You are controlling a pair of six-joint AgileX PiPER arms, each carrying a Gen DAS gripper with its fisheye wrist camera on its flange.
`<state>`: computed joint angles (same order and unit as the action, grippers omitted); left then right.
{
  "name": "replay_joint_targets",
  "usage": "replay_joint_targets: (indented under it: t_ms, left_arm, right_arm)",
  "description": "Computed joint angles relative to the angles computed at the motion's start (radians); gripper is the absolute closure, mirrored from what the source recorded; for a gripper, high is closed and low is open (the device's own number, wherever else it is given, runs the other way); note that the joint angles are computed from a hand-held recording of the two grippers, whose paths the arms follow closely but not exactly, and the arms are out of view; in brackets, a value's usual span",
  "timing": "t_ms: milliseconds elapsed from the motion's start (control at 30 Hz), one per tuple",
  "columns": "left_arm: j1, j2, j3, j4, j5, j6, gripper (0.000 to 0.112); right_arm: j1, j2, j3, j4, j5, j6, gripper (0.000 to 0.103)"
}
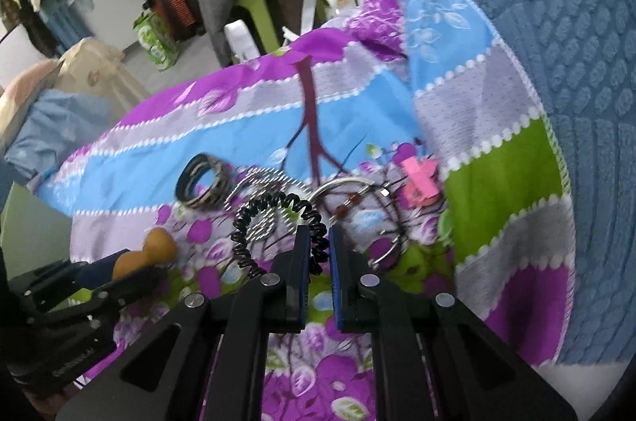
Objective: Organize jewelry
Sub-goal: 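Grasp the black coiled hair tie with the right gripper while the left grasps the orange gourd, then carry the hair tie and gourd into the box and open both grippers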
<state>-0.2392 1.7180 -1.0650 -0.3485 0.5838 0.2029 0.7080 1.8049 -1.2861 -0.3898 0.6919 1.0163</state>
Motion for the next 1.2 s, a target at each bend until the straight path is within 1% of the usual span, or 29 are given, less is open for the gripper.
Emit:
replay_joint_targets:
  t_ms: [167,233,300,333,400,567,700,867,1033,1200]
  left_arm:
    - [0.007,-0.085,0.098,-0.007,-0.039,-0.002,0.081]
    - [0.026,-0.114,0.131,-0.039,-0.034,0.026,0.081]
    - [0.039,-0.151,0.165,-0.037,-0.043,0.027,0.081]
    - [0.048,-0.165,0.177,-0.043,-0.037,0.034,0.081]
    - [0.088,-0.208,0.209,-0.101,-0.019,0.092,0.081]
    - [0.146,-0.322,0.262,-0.113,0.023,0.127,0.081]
    - [0.19,-0.394,0.279,-0.137,0.069,0.164,0.081]
    - [0.236,-0.47,0.265,-0.152,0.149,0.192,0.081]
    - [0.286,-0.533,0.201,-0.154,0.247,0.185,0.081]
    - [0.378,-0.589,0.081,-0.16,0.381,0.19,0.081]
  right_arm:
    - [0.05,0.005,-0.009,-0.003,0.02,0.005,0.096]
    - [0.069,-0.003,-0.006,0.006,0.023,0.012,0.096]
    - [0.087,-0.009,-0.006,0.006,0.028,0.023,0.096]
    - [0.099,-0.011,-0.007,0.013,0.03,0.028,0.096]
    - [0.121,-0.008,-0.017,0.016,0.047,0.039,0.096]
    - [0.187,-0.01,-0.046,-0.005,0.11,0.09,0.096]
    - [0.247,-0.009,-0.08,-0.02,0.165,0.147,0.096]
    - [0.288,-0.031,-0.098,-0.024,0.205,0.207,0.096]
    - [0.328,-0.049,-0.166,-0.042,0.281,0.23,0.096]
    - [0.368,-0.054,-0.288,-0.079,0.374,0.219,0.096]
